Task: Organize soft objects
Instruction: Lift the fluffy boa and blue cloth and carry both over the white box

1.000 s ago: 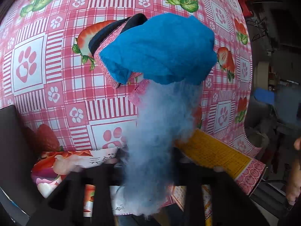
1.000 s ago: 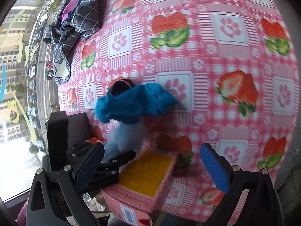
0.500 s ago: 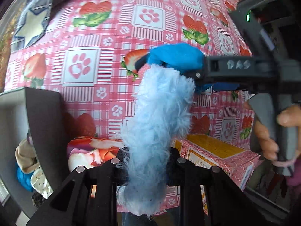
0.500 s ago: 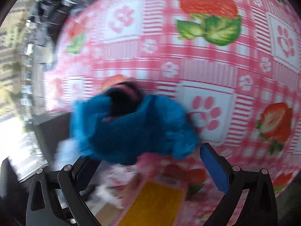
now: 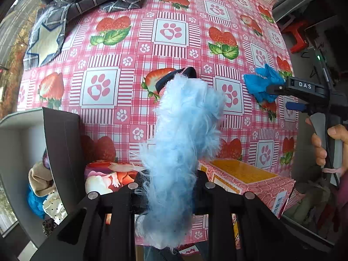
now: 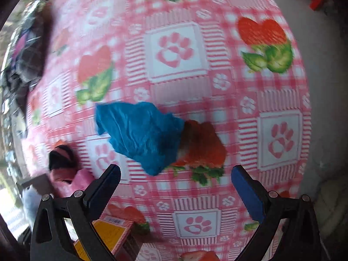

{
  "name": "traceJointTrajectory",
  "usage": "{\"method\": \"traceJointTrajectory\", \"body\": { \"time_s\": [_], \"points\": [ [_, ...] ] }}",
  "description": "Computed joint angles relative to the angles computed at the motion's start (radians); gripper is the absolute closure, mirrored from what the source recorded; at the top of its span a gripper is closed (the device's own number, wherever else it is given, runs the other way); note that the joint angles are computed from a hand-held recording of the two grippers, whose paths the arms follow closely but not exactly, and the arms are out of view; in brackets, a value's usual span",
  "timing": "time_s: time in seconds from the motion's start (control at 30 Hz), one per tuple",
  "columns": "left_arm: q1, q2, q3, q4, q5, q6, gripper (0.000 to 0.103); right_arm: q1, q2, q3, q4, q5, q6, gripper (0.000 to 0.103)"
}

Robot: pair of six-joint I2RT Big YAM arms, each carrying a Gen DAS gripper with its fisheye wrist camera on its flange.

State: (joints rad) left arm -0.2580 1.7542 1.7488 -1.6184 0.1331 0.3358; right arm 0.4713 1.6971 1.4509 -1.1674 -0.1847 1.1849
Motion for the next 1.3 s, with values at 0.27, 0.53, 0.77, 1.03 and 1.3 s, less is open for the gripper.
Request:
{"method": "traceJointTrajectory", "body": {
  "time_s": [0.27,0.53,0.77,1.03,1.3],
  "points": [
    [-0.019,-0.009,0.0,0.02,-0.059,-0.034,0.076,0.017,0.19,0.193,-0.09,0.034,-0.123,0.001],
    [-0.023,-0.031,-0.019,0.033,-0.084,-0.04,0.076,0.086,0.233,0.259,-0.195,0.096,-0.179,0.061],
    [-0.026,-0.064,-0.033,0.049,-0.08,-0.007,0.076,0.1,0.079,0.088,-0.081,0.045,-0.055,0.075],
    [-0.009,-0.103,-0.069,0.053,-0.051,0.047,0.076,0.166,-0.097,-0.06,-0.036,0.053,0.105,0.075],
    [0.034,-0.159,-0.133,0.051,-0.02,0.123,0.076,0.283,-0.166,-0.102,-0.025,0.095,0.292,0.075]
  ]
}}
